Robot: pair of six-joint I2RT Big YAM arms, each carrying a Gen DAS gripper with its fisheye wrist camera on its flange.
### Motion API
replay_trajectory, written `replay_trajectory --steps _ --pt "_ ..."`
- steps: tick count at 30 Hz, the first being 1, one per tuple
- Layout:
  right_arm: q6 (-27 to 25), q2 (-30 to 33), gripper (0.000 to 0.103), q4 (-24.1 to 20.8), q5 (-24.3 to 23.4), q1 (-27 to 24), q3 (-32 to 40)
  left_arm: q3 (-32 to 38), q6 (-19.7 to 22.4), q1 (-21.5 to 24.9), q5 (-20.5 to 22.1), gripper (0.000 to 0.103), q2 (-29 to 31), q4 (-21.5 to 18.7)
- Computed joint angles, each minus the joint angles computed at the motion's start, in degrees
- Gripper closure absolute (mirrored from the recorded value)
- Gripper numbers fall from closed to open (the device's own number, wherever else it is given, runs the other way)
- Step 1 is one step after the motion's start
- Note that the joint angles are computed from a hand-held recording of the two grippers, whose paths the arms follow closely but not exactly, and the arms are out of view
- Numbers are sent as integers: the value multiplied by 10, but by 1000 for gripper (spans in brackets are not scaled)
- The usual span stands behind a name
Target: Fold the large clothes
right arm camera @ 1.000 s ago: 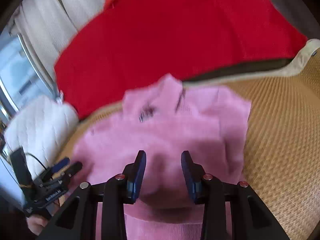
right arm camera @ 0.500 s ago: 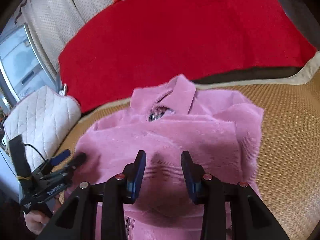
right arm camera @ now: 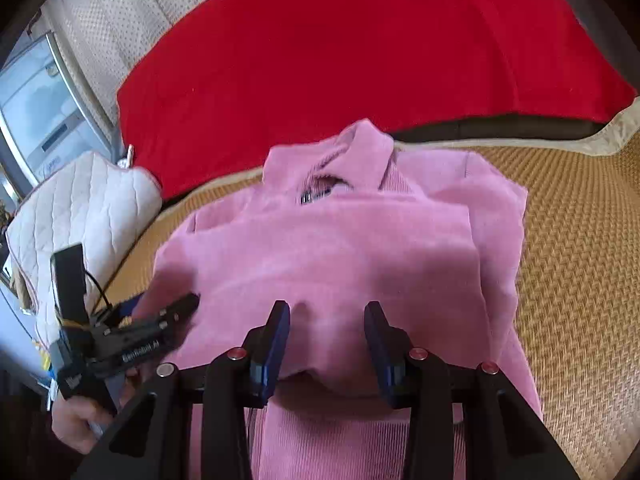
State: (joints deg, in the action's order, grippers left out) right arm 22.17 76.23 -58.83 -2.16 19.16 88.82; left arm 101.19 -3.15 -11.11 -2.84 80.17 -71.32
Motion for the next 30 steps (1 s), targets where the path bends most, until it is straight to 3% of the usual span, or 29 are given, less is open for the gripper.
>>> replay_trajectory --steps 3,6,15,19,21,27,30 --pt "11 14 55 -27 -13 -6 5 -6 2 1 0 15 -5 2" --pt "22 15 54 -22 -34 -14 2 -6 2 1 -1 14 -3 5" --pt "16 13 54 -12 -32 -12 -6 -5 4 2 0 14 -2 6" --pt "16 12 54 -11 -30 -11 -8 7 4 4 4 14 0 -12" --pt "16 12 54 -10 -29 -10 -8 10 9 7 9 14 -3 -16" --pt "19 13 54 -18 -36 -12 -4 -25 49 29 27 14 -48 22" --pt "20 7 54 -22 -47 -19 -2 -26 60 47 39 14 -49 4"
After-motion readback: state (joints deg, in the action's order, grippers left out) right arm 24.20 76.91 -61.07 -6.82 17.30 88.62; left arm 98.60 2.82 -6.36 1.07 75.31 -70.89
